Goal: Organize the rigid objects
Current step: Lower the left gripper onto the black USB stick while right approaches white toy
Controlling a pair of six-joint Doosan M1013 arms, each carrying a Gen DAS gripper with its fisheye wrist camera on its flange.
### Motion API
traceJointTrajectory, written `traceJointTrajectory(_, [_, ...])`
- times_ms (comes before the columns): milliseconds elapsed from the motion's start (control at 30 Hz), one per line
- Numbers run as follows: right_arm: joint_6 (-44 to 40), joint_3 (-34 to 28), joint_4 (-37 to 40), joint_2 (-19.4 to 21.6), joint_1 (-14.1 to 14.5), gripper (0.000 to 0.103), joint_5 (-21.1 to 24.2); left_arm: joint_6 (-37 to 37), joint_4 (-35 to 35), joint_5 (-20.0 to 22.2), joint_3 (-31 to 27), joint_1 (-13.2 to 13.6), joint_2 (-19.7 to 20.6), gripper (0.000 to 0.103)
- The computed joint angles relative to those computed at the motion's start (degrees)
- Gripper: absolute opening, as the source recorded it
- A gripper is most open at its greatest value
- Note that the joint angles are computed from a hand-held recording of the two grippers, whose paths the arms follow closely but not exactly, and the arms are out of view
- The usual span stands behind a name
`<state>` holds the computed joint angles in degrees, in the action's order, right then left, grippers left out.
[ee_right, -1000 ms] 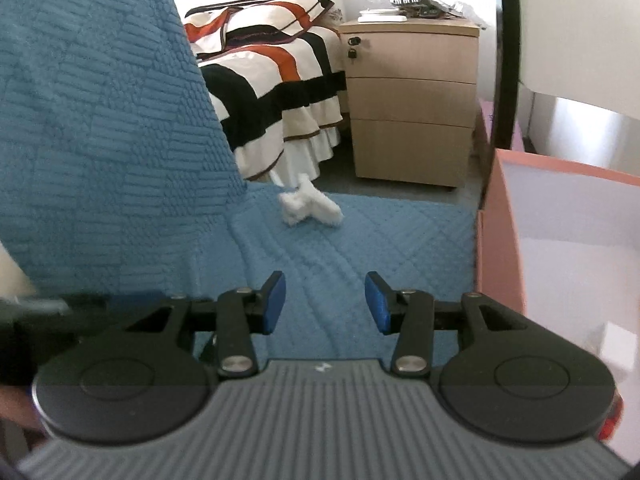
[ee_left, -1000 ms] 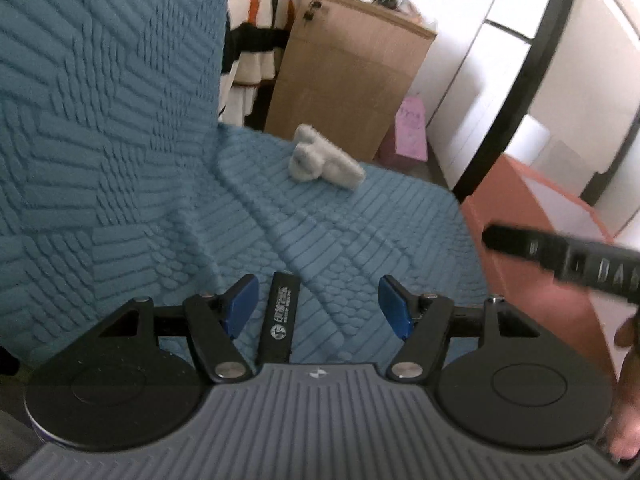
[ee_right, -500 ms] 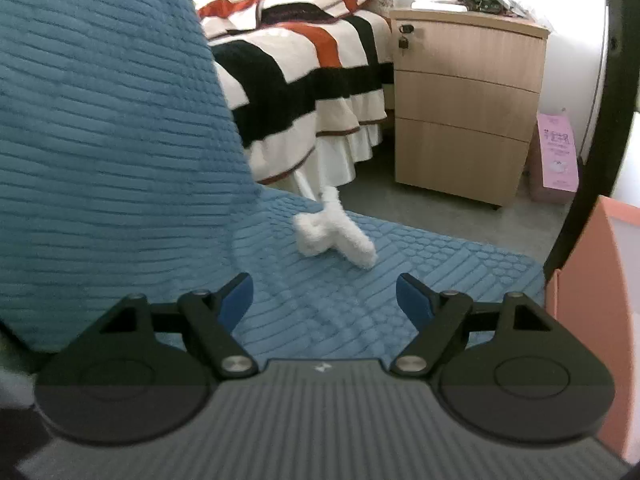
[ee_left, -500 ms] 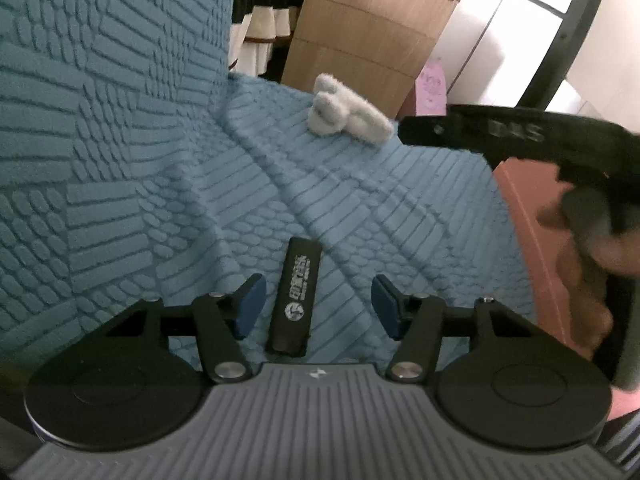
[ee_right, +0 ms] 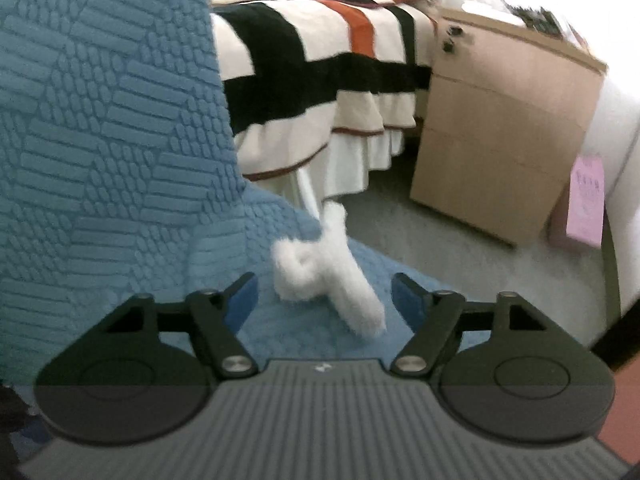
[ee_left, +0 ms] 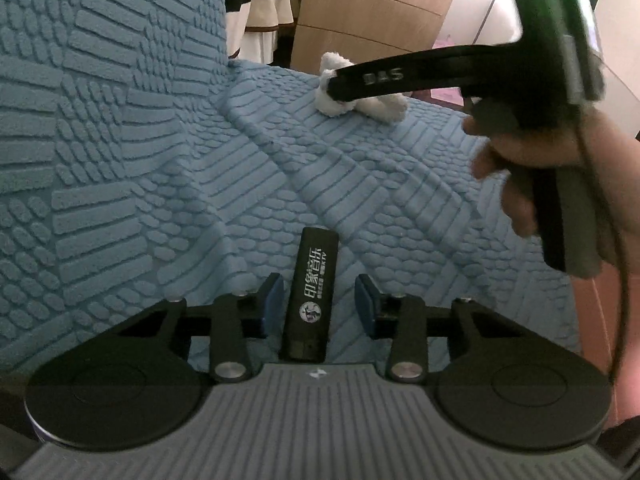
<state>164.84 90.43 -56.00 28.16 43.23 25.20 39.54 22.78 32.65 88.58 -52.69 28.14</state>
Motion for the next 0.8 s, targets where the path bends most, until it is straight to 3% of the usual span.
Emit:
traceJointTrajectory(233, [-6.1,-3.0,3.5,2.9,-0.5,0.084,1.3,-0.2,5.1,2.6,-0.6,-1.0,0.4,0.028])
traceJointTrajectory(300, [-8.1,-3.5,5.0,3.4,-0.6,0.083,2.0,-0.3,5.4,2.7,-0.6,-1.1,0.5,0.028])
traceJointTrajectory(367, [-12.6,-4.6,7.9,3.9,-0.4,0.072,4.8,-0.3,5.5,2.6,-0.5,-1.1,0.5,0.027])
traceJointTrajectory(467, [-14.1,-4.2,11.5,3.3,-0.9,0.063,3.0,0.7,4.1,1.8,-0.4,-0.9,0.4,0.027])
traceJointTrajectory(700, [-13.3,-3.4,15.6,2.2,-0.8,0.049,3.6,1.6,-0.4,-0.2,0.1,-0.1,-0.1,0.027])
traceJointTrajectory(733, [-12.5,-3.2,15.6,2.0,-0.7,0.045,3.9,1.1,-0.2,-0.4,0.3,-0.1,-0.3,0.027])
traceJointTrajectory(767, [-11.9,-3.1,15.3,1.9,-0.5,0.023,4.7,0.3,0.1,-0.6,0.4,-0.1,-0.4,0.027])
traceJointTrajectory(800, [-11.1,-3.1,14.4,1.8,-0.2,0.014,6.5,-0.4,0.4,-0.8,0.6,-0.1,-0.6,0.027])
